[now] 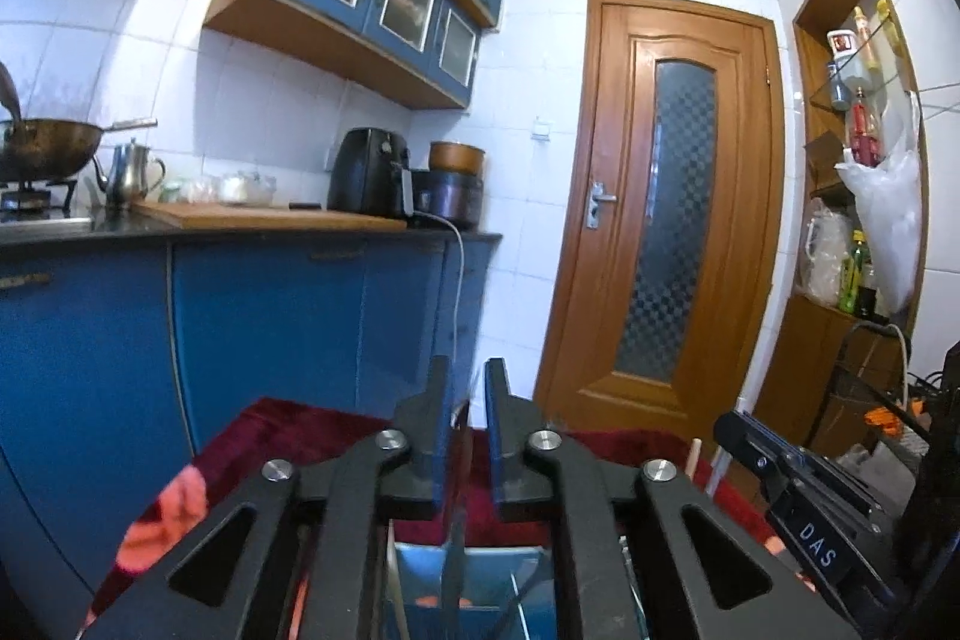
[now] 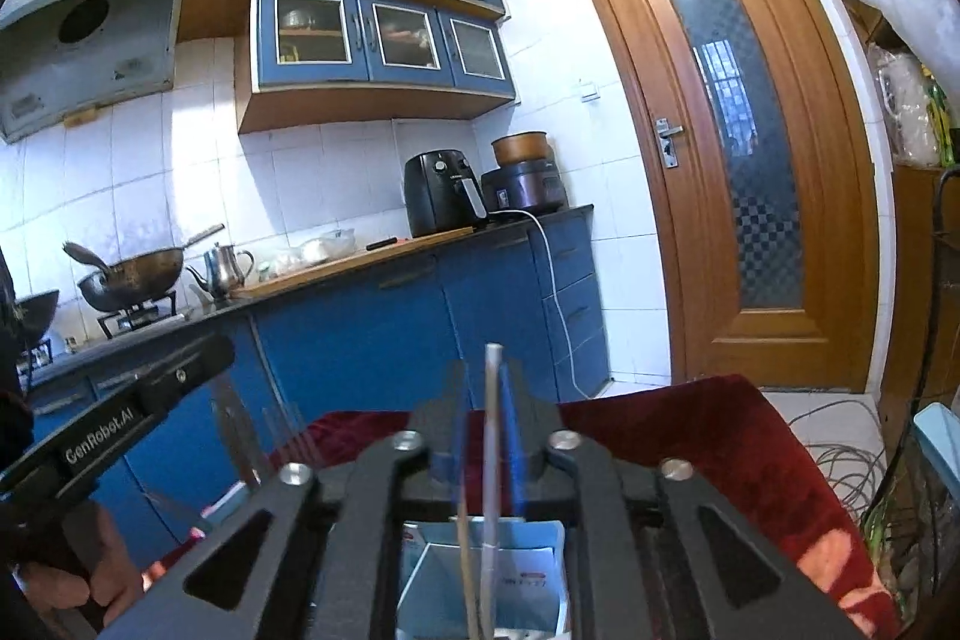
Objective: Organize utensils
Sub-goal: 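Lift the knife and chopstick over the caddy and release them inside, then move both tools back toward the metal fork and white plastic fork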
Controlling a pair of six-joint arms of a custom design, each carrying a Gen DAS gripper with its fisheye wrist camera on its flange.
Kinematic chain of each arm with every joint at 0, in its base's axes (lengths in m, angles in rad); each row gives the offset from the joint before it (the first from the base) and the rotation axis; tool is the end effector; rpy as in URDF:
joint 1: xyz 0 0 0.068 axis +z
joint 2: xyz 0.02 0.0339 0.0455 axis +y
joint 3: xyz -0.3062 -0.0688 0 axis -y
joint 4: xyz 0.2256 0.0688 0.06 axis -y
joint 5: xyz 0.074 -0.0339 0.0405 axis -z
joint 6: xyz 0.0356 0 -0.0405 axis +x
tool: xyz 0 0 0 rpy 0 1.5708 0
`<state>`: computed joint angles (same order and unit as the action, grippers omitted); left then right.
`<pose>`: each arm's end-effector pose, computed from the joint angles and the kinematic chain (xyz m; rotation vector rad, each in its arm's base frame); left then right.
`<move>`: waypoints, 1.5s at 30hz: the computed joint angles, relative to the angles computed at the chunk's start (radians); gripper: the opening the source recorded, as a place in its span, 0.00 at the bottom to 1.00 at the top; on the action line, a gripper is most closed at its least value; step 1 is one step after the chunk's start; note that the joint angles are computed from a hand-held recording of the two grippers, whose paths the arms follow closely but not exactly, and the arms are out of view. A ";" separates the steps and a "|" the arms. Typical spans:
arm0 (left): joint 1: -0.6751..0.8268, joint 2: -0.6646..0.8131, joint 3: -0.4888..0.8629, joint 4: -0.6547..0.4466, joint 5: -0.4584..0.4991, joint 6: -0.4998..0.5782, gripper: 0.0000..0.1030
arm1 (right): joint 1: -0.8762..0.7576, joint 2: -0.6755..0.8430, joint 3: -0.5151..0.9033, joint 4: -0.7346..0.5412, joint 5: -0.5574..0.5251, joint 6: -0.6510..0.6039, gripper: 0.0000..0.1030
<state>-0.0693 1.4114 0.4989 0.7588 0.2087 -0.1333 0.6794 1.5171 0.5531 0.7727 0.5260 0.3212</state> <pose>0.2633 -0.0257 0.2574 0.0996 1.7294 -0.3293 0.2325 0.1648 0.2482 0.0688 1.7423 0.2714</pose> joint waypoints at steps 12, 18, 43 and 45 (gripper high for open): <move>0.051 -0.206 -0.002 -0.253 0.125 0.008 0.14 | 0.084 -0.251 -0.004 -0.325 0.039 0.150 0.27; 0.088 -0.326 0.011 -0.442 0.180 0.034 0.14 | 0.171 -0.368 -0.010 -0.488 0.093 0.215 0.30; 0.179 -0.622 -0.015 -1.046 0.277 0.264 0.31 | 0.702 -0.422 0.050 -1.222 0.381 0.841 0.38; 0.164 -0.620 -0.026 -1.067 0.266 0.298 0.35 | 0.727 -0.410 0.039 -1.244 0.380 0.885 0.39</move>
<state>0.0946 0.7915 0.4725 -0.3085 0.4746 0.1651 1.4064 1.1075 0.5920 -0.4710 0.9056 1.2064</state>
